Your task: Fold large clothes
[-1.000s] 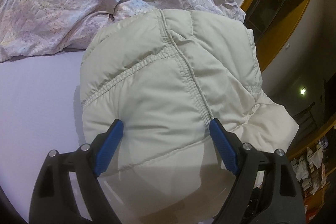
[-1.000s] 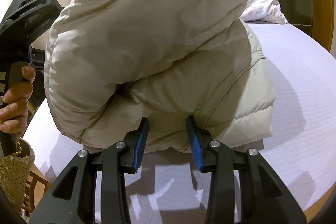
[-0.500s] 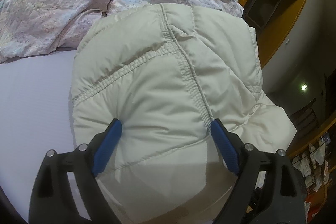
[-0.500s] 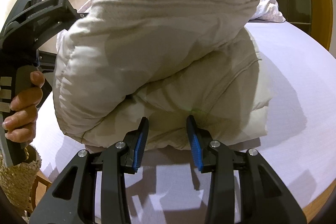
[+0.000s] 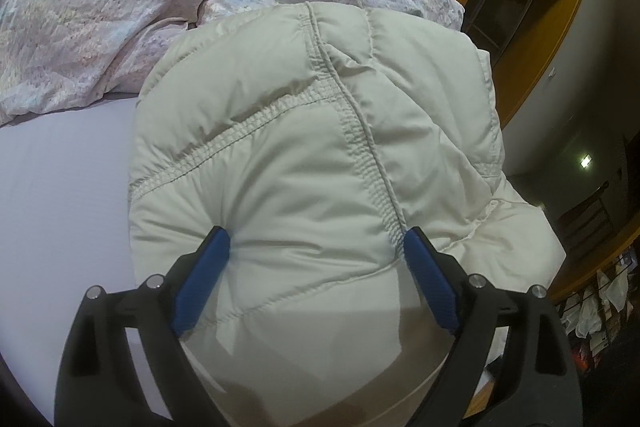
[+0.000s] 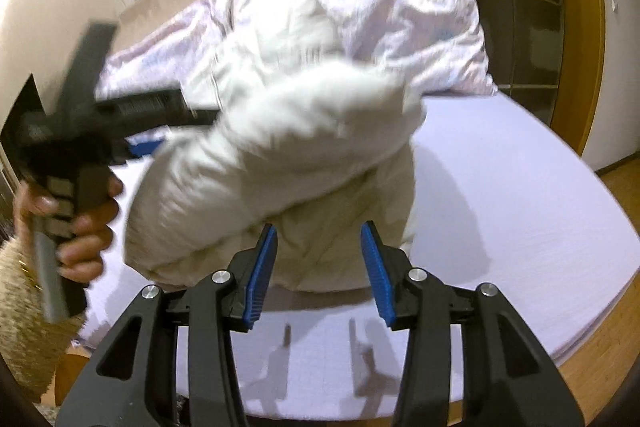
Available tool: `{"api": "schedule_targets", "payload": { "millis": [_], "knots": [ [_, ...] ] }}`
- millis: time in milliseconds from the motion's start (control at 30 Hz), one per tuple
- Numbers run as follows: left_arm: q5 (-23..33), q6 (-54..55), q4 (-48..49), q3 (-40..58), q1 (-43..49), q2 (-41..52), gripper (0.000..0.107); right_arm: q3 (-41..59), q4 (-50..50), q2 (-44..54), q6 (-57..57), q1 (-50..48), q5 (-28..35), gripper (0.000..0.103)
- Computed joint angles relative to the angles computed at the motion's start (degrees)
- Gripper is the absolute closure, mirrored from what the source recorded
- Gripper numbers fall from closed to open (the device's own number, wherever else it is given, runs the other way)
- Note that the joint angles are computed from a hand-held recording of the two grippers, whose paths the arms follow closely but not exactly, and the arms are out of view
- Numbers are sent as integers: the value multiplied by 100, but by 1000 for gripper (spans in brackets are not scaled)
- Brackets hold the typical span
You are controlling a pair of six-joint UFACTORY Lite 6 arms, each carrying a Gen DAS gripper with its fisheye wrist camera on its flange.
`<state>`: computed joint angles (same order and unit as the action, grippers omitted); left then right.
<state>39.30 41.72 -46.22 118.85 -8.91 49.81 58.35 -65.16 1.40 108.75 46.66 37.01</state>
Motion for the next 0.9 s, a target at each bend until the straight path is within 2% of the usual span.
{"api": "schedule_targets", "payload": {
  "millis": [200,367,533,900],
  "knots": [
    [-41,77,-38,-63,2,-35,19,583,6,-166,-723,-85,261,57],
    [-90,215,-136,-182,13,-93,19,1488,42,428,-1330,-453,97,58],
    [-143,369,-226,-318,19,-173,19,2314,515,1248,-1992,-1012,-337,62],
    [-311,745,-419,-542,1,-264,19,2947,665,2076,-2235,-1246,-371,65]
  ]
}}
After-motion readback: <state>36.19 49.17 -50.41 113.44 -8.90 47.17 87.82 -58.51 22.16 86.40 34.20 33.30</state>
